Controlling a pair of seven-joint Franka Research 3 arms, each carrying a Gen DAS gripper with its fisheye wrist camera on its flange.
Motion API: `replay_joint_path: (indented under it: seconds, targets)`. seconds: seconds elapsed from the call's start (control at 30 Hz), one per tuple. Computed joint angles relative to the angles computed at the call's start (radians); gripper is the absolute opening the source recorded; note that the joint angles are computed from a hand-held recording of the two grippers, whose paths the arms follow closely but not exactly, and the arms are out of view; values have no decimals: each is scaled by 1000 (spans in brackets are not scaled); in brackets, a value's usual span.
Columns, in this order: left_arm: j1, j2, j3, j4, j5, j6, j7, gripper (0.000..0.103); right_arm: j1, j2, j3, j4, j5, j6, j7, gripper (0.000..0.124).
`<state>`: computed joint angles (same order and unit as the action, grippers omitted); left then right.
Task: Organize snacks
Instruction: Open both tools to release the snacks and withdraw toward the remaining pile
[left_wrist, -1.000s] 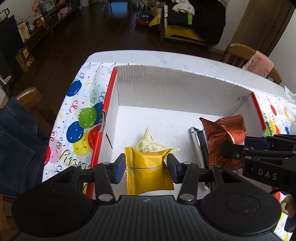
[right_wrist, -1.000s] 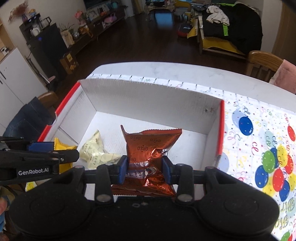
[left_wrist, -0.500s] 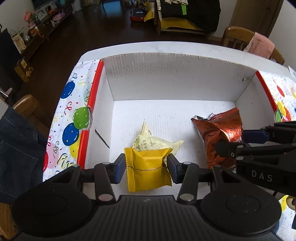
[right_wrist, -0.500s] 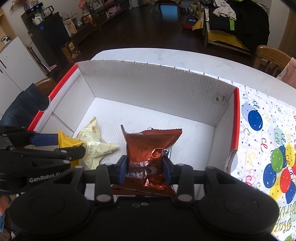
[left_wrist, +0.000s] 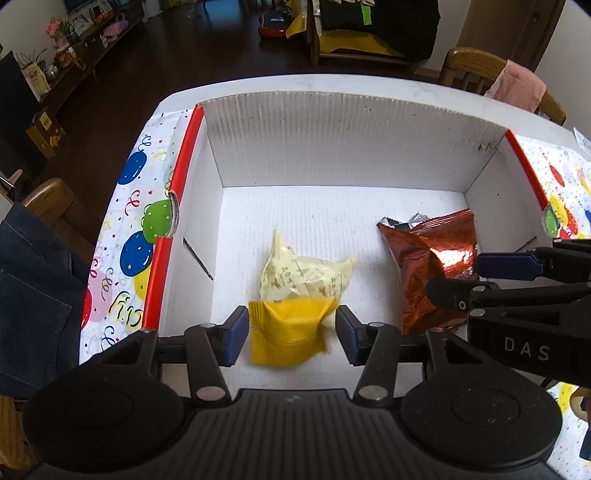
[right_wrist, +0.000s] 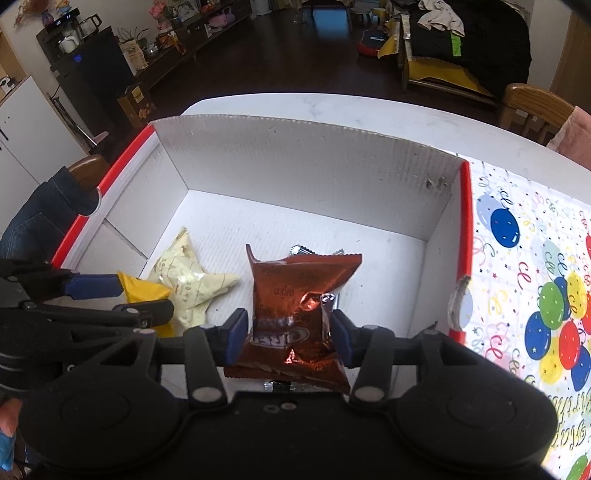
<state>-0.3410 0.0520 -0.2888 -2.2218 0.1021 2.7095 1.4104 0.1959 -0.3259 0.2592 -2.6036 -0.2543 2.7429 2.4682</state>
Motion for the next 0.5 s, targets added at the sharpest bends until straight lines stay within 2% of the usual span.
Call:
replay_joint_path:
  seconds: [0.07,0.3,0.37,0.5]
  targets:
    - [1,-14,0,-13,-11,15,0,59,-2,-13,5,-7,-2,1,13,51]
    - [1,-79,10,-69,-94,59,42,59,-1,-90,21,-40,16,6,31,55]
    - [-4,-103,16,-89,-119,74,54,59,-6,-119,35,-48,19,4,36,63]
    - [-17,-152,34,-127,-159,101,74,59,-9,-181,58,-70,33,5,44,66]
